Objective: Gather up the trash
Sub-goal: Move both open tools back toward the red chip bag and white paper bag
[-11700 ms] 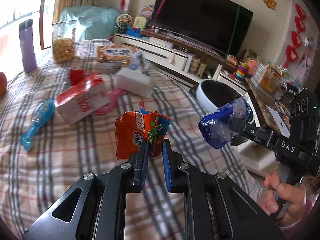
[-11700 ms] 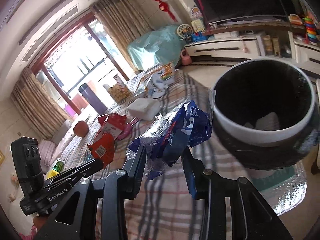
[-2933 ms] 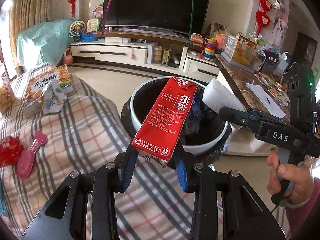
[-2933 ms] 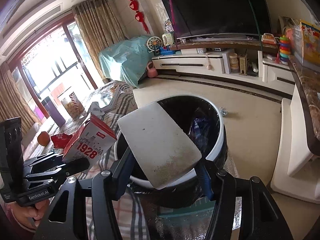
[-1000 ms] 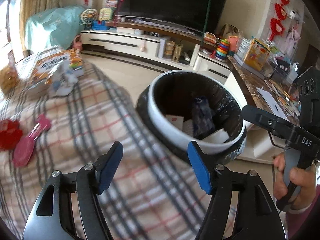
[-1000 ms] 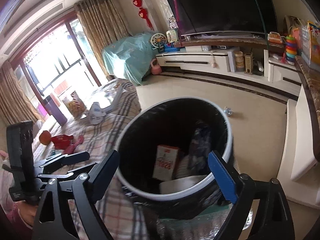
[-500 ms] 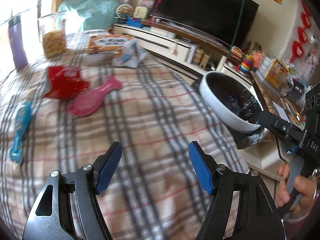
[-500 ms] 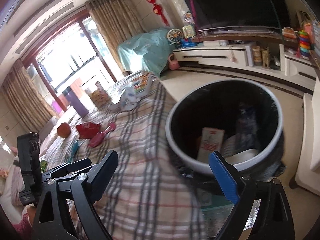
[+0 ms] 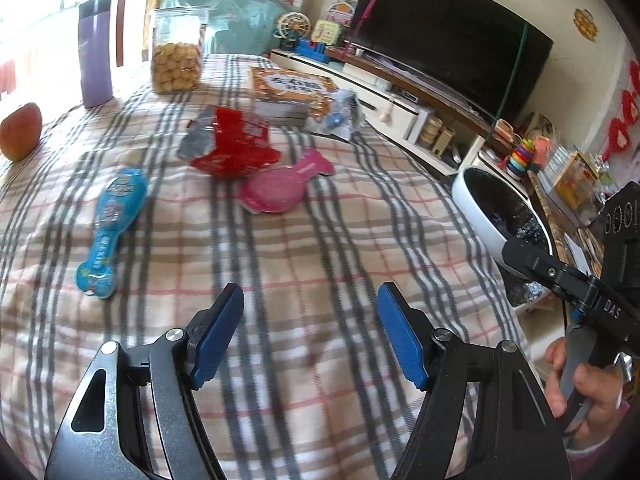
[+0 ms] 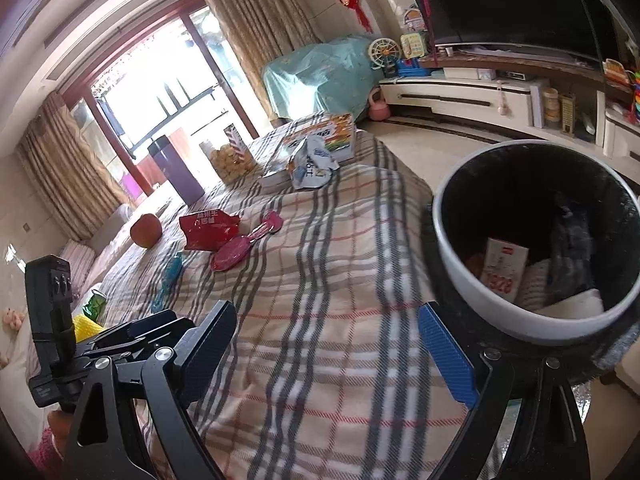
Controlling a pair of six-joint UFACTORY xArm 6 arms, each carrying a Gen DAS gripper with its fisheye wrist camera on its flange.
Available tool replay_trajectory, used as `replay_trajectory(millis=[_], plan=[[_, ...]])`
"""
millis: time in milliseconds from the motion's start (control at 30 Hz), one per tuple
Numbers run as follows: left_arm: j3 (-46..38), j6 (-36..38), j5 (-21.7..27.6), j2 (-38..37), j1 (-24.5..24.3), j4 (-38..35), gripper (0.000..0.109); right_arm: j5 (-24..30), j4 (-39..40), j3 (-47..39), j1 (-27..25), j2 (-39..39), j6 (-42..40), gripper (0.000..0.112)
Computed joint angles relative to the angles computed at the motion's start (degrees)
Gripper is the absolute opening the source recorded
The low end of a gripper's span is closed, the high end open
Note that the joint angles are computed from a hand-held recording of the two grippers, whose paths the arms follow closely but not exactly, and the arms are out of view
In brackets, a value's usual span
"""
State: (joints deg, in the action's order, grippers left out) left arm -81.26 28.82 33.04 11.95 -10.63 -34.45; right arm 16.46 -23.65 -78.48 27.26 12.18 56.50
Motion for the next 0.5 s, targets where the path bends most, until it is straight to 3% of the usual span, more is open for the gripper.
replay_trajectory(millis=[500], plan=[[-10.85,-5.98,0.67,7.97,2.27,3.94,0.076,6.21,12.72,-19.96,-0.71,14.53,-15.22,0.094]])
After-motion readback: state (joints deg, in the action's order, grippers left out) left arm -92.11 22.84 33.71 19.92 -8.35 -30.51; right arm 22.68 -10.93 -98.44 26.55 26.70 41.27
